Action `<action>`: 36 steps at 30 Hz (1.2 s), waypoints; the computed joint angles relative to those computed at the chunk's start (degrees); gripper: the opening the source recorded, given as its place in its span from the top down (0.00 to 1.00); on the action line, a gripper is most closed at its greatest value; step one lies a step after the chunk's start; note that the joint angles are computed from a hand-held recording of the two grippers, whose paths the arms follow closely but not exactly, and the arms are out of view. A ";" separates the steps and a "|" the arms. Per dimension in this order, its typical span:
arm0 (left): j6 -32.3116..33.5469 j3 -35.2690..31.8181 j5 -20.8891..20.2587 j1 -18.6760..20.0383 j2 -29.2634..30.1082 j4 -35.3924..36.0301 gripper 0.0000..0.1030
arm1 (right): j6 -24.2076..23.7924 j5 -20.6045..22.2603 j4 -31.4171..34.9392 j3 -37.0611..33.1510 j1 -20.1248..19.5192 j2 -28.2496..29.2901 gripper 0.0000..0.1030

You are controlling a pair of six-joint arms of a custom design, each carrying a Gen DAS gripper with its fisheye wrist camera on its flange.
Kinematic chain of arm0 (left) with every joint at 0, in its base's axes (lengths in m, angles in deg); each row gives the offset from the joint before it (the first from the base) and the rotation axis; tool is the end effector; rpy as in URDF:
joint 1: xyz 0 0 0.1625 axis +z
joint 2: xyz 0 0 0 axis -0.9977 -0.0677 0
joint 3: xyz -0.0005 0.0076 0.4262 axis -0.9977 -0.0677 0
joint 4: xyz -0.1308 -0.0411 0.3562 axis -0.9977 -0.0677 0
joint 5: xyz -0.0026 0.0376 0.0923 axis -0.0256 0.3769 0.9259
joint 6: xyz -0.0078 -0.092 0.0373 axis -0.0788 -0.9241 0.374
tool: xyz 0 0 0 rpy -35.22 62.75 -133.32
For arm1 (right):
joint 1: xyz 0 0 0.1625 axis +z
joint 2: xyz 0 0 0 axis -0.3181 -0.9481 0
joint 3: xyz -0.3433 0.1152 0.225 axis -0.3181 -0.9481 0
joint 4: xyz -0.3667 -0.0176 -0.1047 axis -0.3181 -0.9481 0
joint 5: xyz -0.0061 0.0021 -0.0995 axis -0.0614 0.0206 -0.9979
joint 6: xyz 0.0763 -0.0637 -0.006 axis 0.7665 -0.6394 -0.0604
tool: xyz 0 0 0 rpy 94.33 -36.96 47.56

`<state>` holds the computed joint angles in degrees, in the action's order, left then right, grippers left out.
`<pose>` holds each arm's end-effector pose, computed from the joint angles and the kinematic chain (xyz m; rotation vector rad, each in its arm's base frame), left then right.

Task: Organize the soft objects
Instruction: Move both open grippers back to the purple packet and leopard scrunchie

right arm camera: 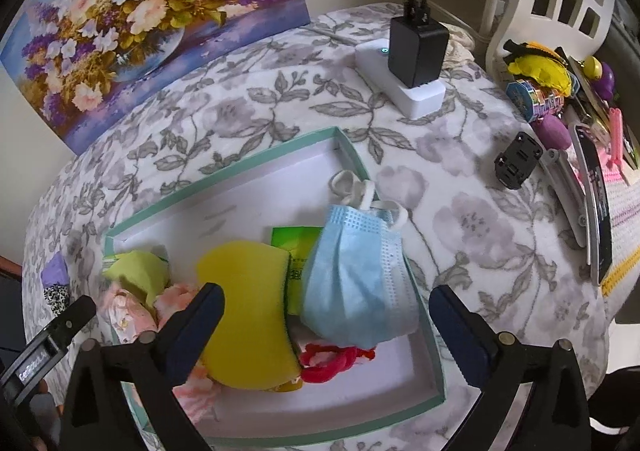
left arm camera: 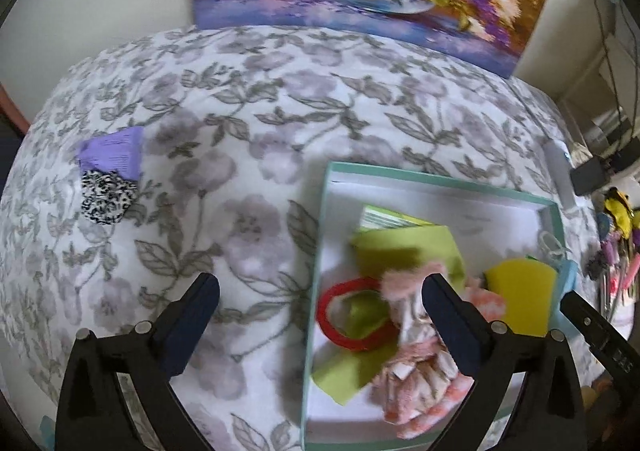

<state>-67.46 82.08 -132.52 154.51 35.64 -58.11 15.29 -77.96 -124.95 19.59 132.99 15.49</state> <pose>-0.0731 -0.7181 0.3052 0.4577 2.4260 -0.3193 0.3483 -0.6454 -0.0480 -0.6118 -2.1935 0.8296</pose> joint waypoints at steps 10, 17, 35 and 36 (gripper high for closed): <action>-0.16 -1.09 0.74 0.63 0.31 -0.36 0.02 | -0.99 0.21 -0.74 -1.34 0.13 0.92 0.00; 0.16 -3.29 1.23 1.39 0.52 0.45 0.02 | -0.50 -0.12 2.29 -4.00 0.47 2.01 0.00; -0.01 -17.67 6.04 6.40 3.46 6.18 0.02 | -6.47 0.28 22.37 -40.73 3.48 20.27 0.00; -0.13 -18.71 6.22 6.76 3.68 6.50 0.02 | -7.17 0.57 24.94 -46.16 3.63 22.92 0.00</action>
